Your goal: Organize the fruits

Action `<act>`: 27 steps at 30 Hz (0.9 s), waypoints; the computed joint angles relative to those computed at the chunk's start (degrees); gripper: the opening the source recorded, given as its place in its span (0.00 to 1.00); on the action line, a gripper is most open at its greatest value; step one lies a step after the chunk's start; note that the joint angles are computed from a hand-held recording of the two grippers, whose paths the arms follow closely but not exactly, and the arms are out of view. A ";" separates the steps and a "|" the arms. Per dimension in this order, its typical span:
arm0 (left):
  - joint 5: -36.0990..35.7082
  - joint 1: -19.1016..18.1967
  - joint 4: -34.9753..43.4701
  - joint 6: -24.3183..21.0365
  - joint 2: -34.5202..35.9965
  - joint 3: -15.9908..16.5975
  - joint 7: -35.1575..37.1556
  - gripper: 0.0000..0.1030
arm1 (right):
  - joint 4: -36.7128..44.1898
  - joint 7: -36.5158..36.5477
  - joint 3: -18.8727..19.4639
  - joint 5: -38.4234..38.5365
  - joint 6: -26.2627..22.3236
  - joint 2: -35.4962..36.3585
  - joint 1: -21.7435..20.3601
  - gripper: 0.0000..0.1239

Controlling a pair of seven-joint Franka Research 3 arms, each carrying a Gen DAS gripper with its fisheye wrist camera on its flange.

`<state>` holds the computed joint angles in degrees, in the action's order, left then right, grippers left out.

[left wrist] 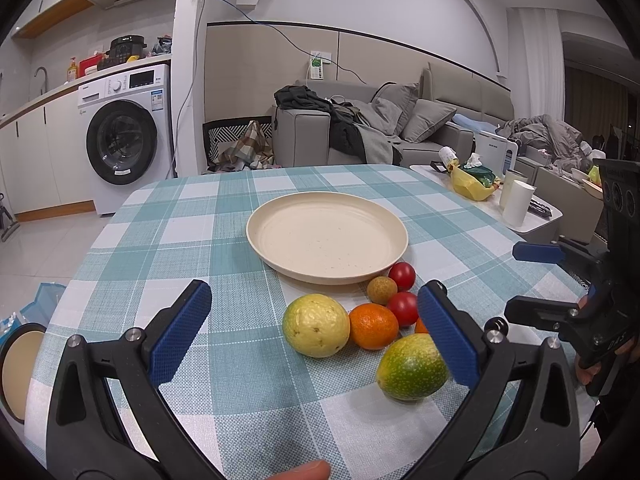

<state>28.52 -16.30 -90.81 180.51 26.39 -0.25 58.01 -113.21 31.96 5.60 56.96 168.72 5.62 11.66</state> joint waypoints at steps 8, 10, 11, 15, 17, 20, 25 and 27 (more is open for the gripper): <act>-0.09 -0.05 0.01 -0.04 0.00 0.04 0.08 1.00 | -0.10 0.46 0.03 -0.34 0.05 0.01 0.08 0.83; -0.05 -0.16 0.04 0.00 0.03 0.19 0.01 1.00 | -0.01 0.49 -0.02 -0.45 -0.07 0.02 0.02 0.83; -0.12 0.03 0.02 -0.09 0.01 -0.06 0.17 1.00 | -0.02 0.37 0.01 -0.35 -0.07 0.00 0.01 0.83; -0.14 -0.04 0.02 -0.02 0.01 0.03 0.13 1.00 | -0.08 0.89 -0.05 -0.72 -0.15 -0.07 0.04 0.83; -0.17 0.00 0.05 -0.14 0.02 -0.05 0.21 1.00 | -0.13 0.90 -0.06 -0.72 -0.20 -0.16 0.04 0.83; -0.13 -0.07 0.05 -0.05 0.03 0.06 0.14 1.00 | -0.12 0.92 -0.09 -0.81 -0.21 -0.14 0.04 0.83; -0.15 -0.02 0.01 -0.10 -0.01 -0.01 0.18 1.00 | -0.11 1.03 -0.08 -0.84 -0.18 -0.10 0.07 0.83; -0.19 0.04 0.09 -0.17 0.05 -0.11 0.25 1.00 | -0.09 0.88 -0.05 -0.73 -0.17 -0.09 0.04 0.83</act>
<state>28.33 -16.25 -90.72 180.34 26.44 -0.36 58.26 -113.30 32.83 5.55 56.23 168.56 5.53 11.70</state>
